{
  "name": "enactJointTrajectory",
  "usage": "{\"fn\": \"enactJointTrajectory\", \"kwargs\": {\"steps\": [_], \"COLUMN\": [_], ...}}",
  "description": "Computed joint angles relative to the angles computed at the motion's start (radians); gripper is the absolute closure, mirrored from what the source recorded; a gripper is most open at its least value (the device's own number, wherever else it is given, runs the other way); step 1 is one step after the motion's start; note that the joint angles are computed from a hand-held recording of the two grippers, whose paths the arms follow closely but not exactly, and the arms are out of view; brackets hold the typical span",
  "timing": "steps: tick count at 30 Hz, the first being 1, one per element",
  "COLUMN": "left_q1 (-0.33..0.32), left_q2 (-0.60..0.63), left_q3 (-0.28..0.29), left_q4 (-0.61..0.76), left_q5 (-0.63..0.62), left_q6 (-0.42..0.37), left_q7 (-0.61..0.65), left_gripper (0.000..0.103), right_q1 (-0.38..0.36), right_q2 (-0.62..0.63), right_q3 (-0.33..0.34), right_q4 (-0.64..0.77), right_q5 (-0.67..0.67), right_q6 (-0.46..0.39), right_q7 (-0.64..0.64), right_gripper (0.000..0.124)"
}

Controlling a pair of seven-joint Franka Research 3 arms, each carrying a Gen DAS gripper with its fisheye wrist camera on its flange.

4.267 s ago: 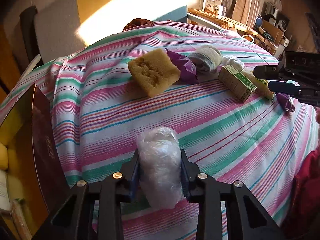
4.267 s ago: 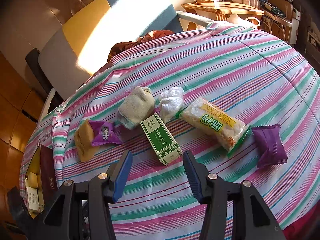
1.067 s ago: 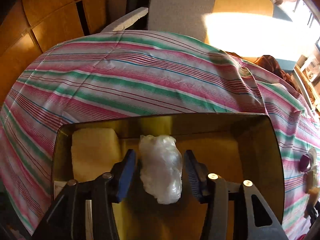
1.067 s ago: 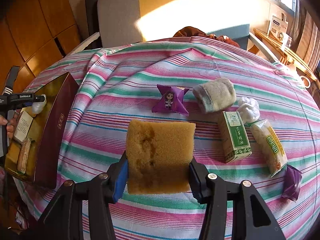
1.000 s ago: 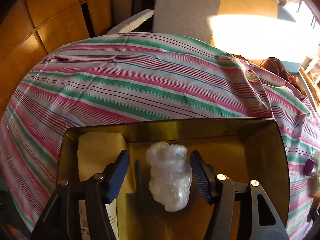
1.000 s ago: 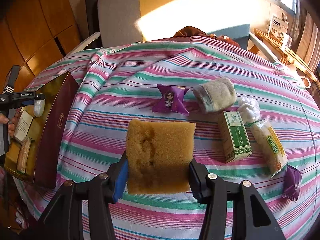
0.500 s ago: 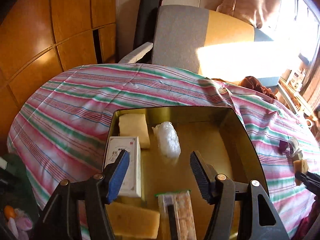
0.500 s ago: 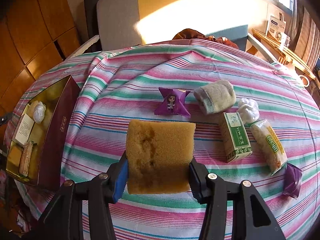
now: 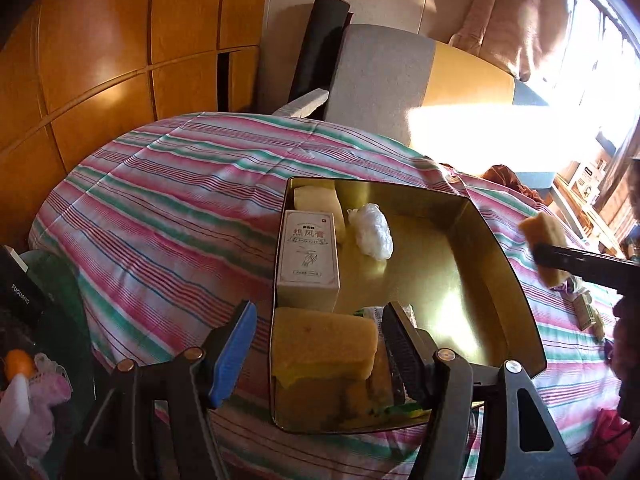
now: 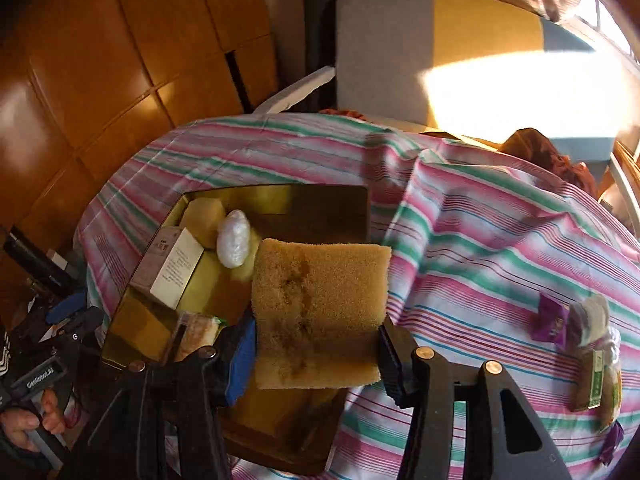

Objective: Organize objects
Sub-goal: 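Carry the brown sponge into the gold tray and open the right gripper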

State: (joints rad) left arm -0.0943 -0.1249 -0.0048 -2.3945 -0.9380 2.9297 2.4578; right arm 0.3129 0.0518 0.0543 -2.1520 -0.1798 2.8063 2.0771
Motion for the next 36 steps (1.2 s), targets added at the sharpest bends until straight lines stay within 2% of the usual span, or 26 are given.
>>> {"fn": "enactJointTrajectory", "kwargs": {"steps": [3,10,12,14,16,18,20,21,29,32,36], "left_q1": [0.007,0.037,0.047,0.057,0.067,0.076,0.081,0.082,0.082,0.072,0.048], "left_q2": [-0.008,-0.023,-0.022,-0.017,-0.011,-0.006,-0.009,-0.01,-0.014,-0.031,-0.05], "left_q3": [0.019,0.034,0.032,0.034,0.031,0.027,0.025,0.023,0.016,0.017,0.021], "left_q4": [-0.002,-0.011,-0.012,-0.007,-0.003,0.001,-0.001,-0.002,-0.011,-0.024,-0.047], "left_q5": [-0.046,-0.115,-0.117,-0.123,-0.123,-0.118,-0.127,-0.13,-0.123,-0.123,-0.102], "left_q6": [-0.036,-0.074,-0.078,-0.091,-0.094,-0.095,-0.093,-0.087,-0.072,-0.051,0.012], "left_q7": [0.036,0.099,0.099,0.095,0.09,0.085,0.09,0.092,0.078,0.079,0.069], "left_gripper": [0.037,0.037,0.036,0.036,0.036,0.033,0.031,0.028,0.027,0.026,0.022], "right_q1": [0.023,0.109,0.123,0.129,0.14,0.118,0.101,0.109,0.082,0.068,0.101], "right_q2": [0.146,0.43,0.496,0.542,0.567,0.577,0.578,0.571,0.42,0.377,0.311], "right_q3": [0.017,-0.029,-0.032,-0.028,-0.029,0.002,0.025,0.016,0.03,0.043,0.02], "right_q4": [0.178,0.547,0.637,0.693,0.718,0.717,0.711,0.7,0.458,0.405,0.326], "right_q5": [0.051,0.073,0.095,0.127,0.15,0.223,0.287,0.291,0.399,0.439,0.412], "right_q6": [-0.119,-0.406,-0.465,-0.479,-0.447,-0.391,-0.366,-0.359,-0.178,-0.133,-0.077], "right_q7": [-0.066,-0.098,-0.099,-0.104,-0.095,-0.121,-0.157,-0.155,-0.202,-0.238,-0.212], "right_gripper": [0.071,0.071,0.071,0.071,0.071,0.069,0.069,0.068,0.056,0.056,0.056]}}
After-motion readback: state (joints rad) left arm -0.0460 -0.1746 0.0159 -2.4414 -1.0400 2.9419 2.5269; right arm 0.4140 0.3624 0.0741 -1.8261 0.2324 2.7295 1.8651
